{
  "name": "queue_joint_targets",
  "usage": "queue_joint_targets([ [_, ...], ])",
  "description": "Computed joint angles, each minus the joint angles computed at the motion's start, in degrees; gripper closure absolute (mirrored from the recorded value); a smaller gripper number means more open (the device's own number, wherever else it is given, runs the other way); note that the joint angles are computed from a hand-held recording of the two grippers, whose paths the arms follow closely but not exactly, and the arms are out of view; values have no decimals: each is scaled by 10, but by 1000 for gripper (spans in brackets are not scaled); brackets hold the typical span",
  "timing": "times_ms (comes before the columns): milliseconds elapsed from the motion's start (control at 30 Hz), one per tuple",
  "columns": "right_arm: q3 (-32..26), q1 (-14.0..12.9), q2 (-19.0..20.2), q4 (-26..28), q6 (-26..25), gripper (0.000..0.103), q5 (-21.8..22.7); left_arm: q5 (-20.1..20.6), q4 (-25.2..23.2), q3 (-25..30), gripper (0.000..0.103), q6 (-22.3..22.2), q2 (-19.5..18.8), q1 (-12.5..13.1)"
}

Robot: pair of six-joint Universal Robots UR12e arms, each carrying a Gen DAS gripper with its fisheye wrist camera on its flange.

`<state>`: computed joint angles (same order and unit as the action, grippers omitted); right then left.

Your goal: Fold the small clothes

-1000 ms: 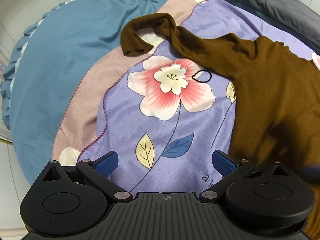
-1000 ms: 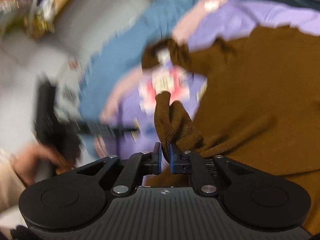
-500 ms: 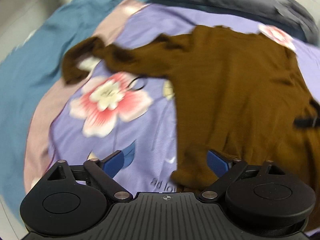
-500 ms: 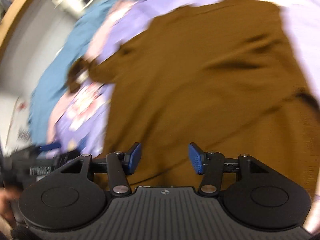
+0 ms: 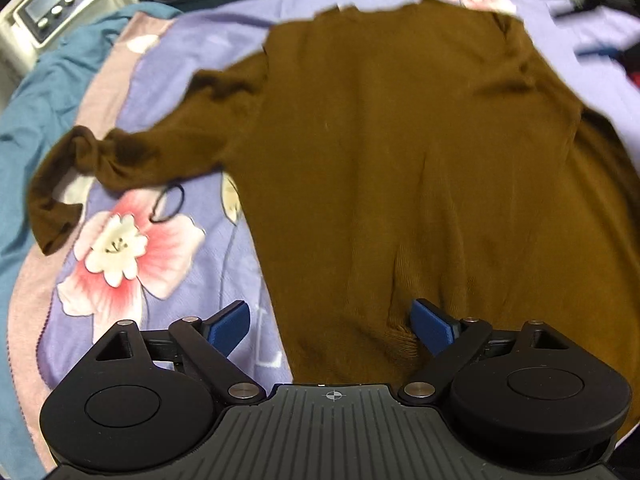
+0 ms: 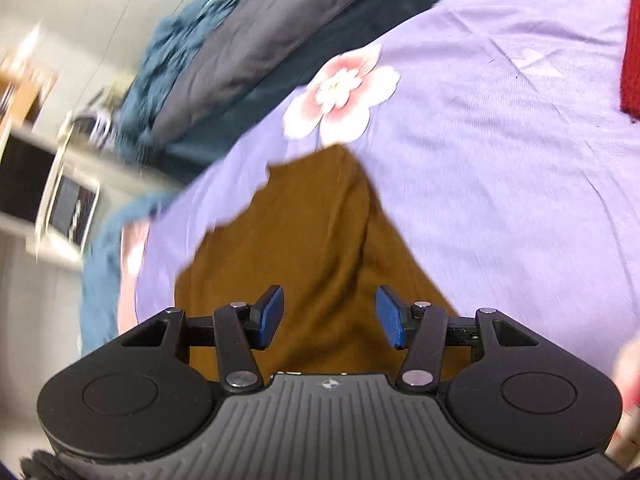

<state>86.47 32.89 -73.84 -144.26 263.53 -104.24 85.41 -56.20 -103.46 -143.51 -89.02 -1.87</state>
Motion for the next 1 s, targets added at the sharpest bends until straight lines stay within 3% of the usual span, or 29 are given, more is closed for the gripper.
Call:
queue_joint_targets([
  [67,-5,-9,9,4,2,52,2,28,-22,3,3,-5,-5,-5],
  [167,-17,-17,23,20,-23,55,-3,-19,-60,12,30,-60,-4,15],
  [233,-23,-21,32,24,-55,60,-2,-12,-61,12,36,-86,-1,20],
  [300,-31,-20,40,24,-93,90,-14,5,-41,6,35,-111,4,24],
  [333,-36,-19,43,31,-113,100,-25,19,-30,4,38,-125,6,25],
  [367,-41,-16,46,37,-132,100,-43,36,-21,3,42,-139,7,26],
  [433,-49,-13,51,44,-169,100,-72,69,-15,5,42,-174,5,30],
  [500,-62,-9,59,64,-205,100,-109,81,-25,11,44,-204,2,37],
  [533,-71,-5,63,85,-220,101,-142,82,-27,12,24,-212,3,41],
  [600,-78,-3,70,105,-249,99,-188,89,-24,11,13,-220,6,42],
  [633,-77,-5,70,113,-257,96,-190,90,-22,11,1,-221,7,42],
  [733,-69,-7,59,112,-242,94,-165,69,-6,4,0,-213,16,45],
  [800,-64,-7,48,116,-243,89,-119,54,7,-1,0,-200,19,43],
  [900,-45,4,30,91,-218,71,-87,21,4,-3,0,-164,20,45],
  [933,-43,9,25,93,-198,58,-78,11,-1,-1,0,-153,18,43],
  [1000,-32,18,15,79,-167,56,-55,8,6,-6,0,-127,18,39],
])
